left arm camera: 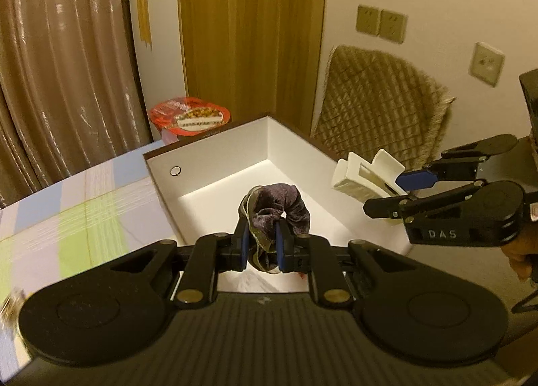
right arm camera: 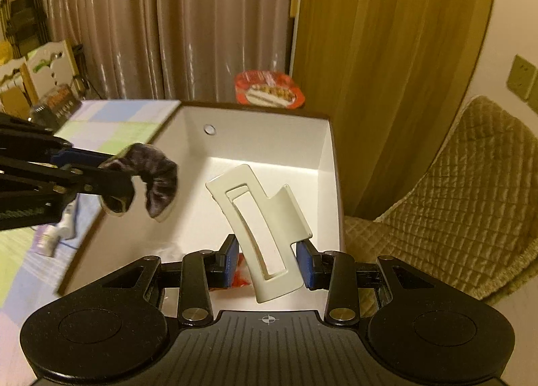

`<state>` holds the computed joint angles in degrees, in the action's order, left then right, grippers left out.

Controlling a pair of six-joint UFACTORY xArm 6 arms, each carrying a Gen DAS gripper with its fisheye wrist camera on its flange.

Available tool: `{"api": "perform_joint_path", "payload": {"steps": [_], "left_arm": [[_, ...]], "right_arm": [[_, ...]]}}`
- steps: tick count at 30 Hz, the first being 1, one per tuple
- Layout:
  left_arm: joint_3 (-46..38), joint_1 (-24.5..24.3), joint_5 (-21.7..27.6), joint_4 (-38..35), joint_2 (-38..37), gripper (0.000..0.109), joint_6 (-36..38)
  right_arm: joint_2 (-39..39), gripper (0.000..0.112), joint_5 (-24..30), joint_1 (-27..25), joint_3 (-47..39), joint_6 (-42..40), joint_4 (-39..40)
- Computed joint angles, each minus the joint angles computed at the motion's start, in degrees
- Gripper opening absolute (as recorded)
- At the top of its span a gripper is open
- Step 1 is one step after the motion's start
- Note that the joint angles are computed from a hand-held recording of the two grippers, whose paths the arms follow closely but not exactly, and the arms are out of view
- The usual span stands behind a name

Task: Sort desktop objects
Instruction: 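Carry the clip and scrunchie over the box and open the left tool, then open the right tool to drop the cream claw clip into the box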

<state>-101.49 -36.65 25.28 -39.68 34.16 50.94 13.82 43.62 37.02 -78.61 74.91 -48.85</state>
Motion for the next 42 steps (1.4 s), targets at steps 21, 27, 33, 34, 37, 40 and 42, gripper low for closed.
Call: {"api": "perform_joint_path", "payload": {"steps": [21,27,33,34,37,40,42], "left_arm": [[-34.03,-0.01,11.58,18.0,24.96,0.031,-11.0],[-26.21,1.0,8.18,14.38,19.31,0.034,-9.14],[-19.21,2.66,5.13,9.75,13.81,0.037,-7.87],[-18.21,2.96,4.7,9.29,13.0,0.037,-7.8],[-14.77,3.78,3.06,7.87,10.39,0.037,-7.21],[-10.7,4.49,1.02,5.65,7.4,0.037,-5.95],[-7.36,5.05,-0.53,3.89,4.97,0.038,-4.82]], "right_arm": [[9.4,0.037,-1.61,-4.18,-7.3,-14.33,8.71],[12.52,0.037,-1.18,-4.51,-11.11,-16.82,10.51],[15.08,0.037,-1.32,-4.6,-13.97,-19.17,12.84],[15.38,0.037,-1.25,-4.54,-14.29,-19.26,12.99],[15.55,0.037,-1.56,-4.29,-14.49,-17.94,12.42],[14.66,0.037,-2.44,-3.7,-13.86,-15.05,10.45],[13.88,0.037,-3.0,-3.08,-13.48,-13.02,8.66]]}}
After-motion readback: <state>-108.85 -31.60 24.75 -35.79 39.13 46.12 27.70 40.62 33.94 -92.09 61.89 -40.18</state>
